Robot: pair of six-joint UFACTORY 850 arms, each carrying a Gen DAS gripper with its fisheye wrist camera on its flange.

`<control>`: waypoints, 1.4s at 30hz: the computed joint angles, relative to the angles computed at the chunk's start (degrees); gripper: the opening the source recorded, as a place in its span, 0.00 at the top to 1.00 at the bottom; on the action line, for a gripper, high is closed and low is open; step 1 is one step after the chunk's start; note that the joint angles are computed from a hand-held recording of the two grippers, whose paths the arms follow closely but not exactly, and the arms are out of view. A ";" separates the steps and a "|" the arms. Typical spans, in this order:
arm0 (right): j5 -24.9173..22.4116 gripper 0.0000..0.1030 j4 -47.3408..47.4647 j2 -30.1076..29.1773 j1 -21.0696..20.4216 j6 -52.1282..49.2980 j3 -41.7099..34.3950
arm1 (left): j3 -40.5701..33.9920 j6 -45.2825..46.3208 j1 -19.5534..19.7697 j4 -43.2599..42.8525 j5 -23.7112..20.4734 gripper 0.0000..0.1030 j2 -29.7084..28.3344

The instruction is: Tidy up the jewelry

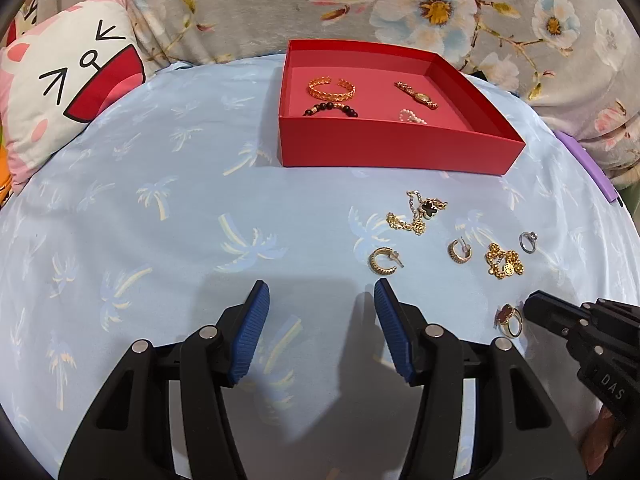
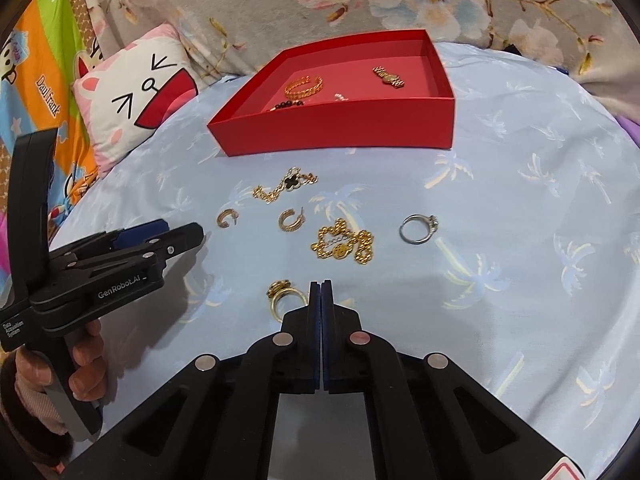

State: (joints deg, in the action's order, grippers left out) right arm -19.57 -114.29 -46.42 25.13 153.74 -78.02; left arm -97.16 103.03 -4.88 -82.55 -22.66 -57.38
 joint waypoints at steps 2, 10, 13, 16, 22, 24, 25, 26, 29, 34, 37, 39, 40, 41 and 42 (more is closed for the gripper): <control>-0.26 0.78 -3.21 0.37 0.07 2.72 0.46 | -0.03 -0.04 -0.04 0.00 0.03 0.49 -0.03; -0.05 0.56 3.31 -1.65 1.35 -8.09 -3.20 | 0.07 0.34 -0.04 -0.20 -0.03 0.49 0.01; 1.09 0.59 6.28 -2.20 1.06 -10.85 -4.18 | 0.26 0.78 -0.08 -0.44 -0.12 0.49 0.11; 0.91 0.74 11.90 -2.66 1.07 -16.04 -4.98 | 0.23 0.60 -0.12 -0.07 -0.26 0.49 0.11; -0.29 0.80 15.07 -2.50 1.34 -18.87 -4.63 | 0.22 0.50 -0.16 -0.01 -0.20 0.49 0.14; -0.07 0.80 13.06 -1.90 1.21 -15.82 -3.58 | 0.23 0.40 -0.20 0.25 -0.23 0.49 0.16; 0.07 0.80 12.05 -1.56 1.05 -14.22 -3.00 | 0.16 0.51 -0.14 0.32 -0.30 0.49 0.11; -0.01 0.80 11.48 -1.19 0.93 -12.95 -2.39 | 0.22 0.63 -0.20 0.42 -0.30 0.49 0.16; -0.17 0.80 8.61 -0.04 0.52 -8.37 -0.68 | 0.26 0.97 -0.52 0.87 -0.03 0.49 0.17; -0.83 0.80 4.47 1.35 0.34 -3.10 1.28 | -0.22 1.70 -1.50 1.36 0.46 0.48 0.00; -0.89 0.80 3.10 1.77 0.18 -1.37 1.97 | -1.09 0.22 -2.15 3.16 0.58 0.49 -0.44; -0.88 0.80 2.26 1.90 0.01 -0.26 2.31 | -1.72 -0.80 -2.44 4.18 0.63 0.49 -0.78; -0.88 0.80 2.21 1.93 0.06 -0.03 2.36 | -1.98 -1.12 -2.54 4.42 0.71 0.49 -0.92; -0.80 0.80 1.84 2.00 -0.02 0.46 2.48 | -2.29 -1.77 -2.59 5.01 0.66 0.49 -1.08; -0.80 0.80 1.61 2.08 -0.08 0.84 2.60 | -2.54 -2.23 -2.66 5.29 0.69 0.49 -1.20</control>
State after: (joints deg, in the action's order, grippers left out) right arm -20.37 -112.68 -44.34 25.06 154.58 -75.42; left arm -99.70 100.80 -7.54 -77.26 -21.97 -58.58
